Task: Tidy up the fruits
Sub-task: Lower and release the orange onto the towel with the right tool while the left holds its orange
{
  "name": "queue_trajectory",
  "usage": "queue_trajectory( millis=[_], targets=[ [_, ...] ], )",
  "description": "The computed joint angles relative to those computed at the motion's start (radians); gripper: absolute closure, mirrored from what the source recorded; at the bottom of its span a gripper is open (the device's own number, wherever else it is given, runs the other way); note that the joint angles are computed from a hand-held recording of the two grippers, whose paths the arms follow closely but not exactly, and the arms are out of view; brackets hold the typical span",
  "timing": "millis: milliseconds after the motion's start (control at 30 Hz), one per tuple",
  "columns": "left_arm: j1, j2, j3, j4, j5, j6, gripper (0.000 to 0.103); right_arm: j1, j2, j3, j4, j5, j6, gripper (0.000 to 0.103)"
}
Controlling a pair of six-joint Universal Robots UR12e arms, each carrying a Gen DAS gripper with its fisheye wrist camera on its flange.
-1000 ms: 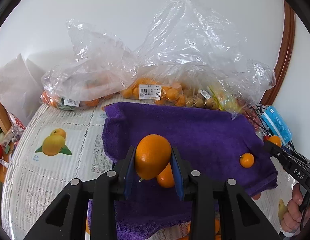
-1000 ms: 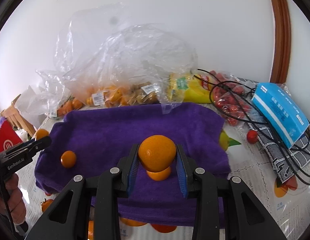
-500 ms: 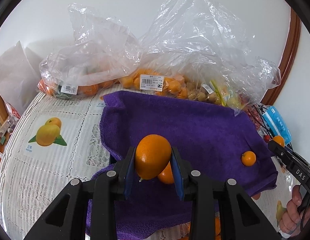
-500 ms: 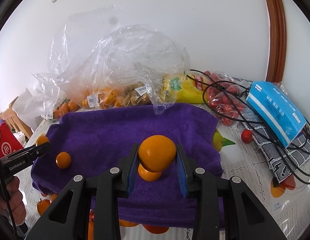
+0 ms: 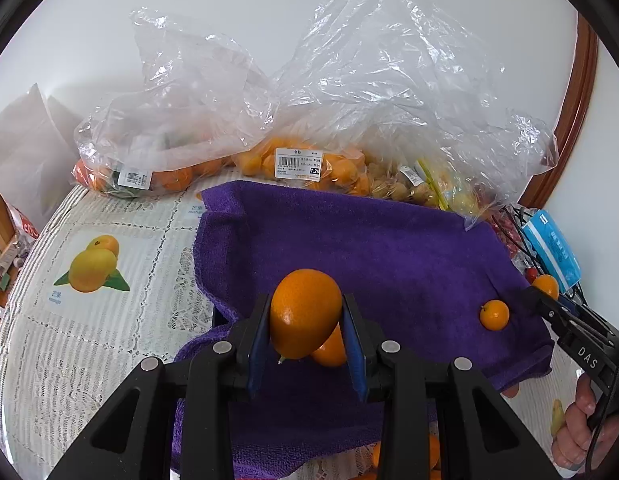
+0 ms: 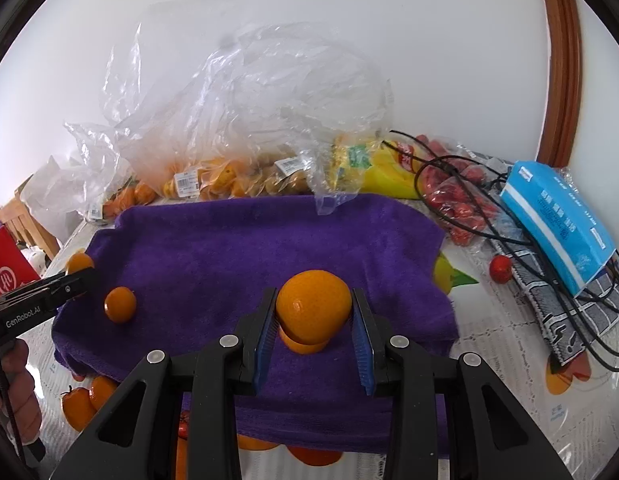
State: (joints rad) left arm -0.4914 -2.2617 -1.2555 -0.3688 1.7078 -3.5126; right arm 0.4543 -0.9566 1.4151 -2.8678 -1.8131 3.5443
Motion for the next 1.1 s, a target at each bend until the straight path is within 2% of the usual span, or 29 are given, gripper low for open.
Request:
queue_trajectory(
  millis=[267, 500, 733, 933, 1100],
  targets=[
    [0.002, 0.001, 0.001, -0.002, -0.002, -0.006, 0.071, -0.015, -0.015, 0.024, -0.009, -0.011, 0.048, 0.068],
    [0.003, 0.0, 0.002, -0.01, -0.013, -0.011, 0.071, -0.012, -0.003, 0.001, 0.067, -0.01, 0.036, 0.068],
    [0.006, -0.005, 0.012, -0.045, -0.069, 0.002, 0.071, -0.015, 0.001, -0.011, 0.134, 0.015, 0.038, 0.068],
    [0.011, -0.006, 0.014, -0.063, -0.144, 0.016, 0.071, -0.02, -0.004, -0.004, 0.131, 0.036, 0.049, 0.068],
    [0.005, -0.009, 0.02, -0.069, -0.143, 0.04, 0.071, -0.018, -0.006, -0.002, 0.117, 0.033, 0.039, 0.068]
  ],
)
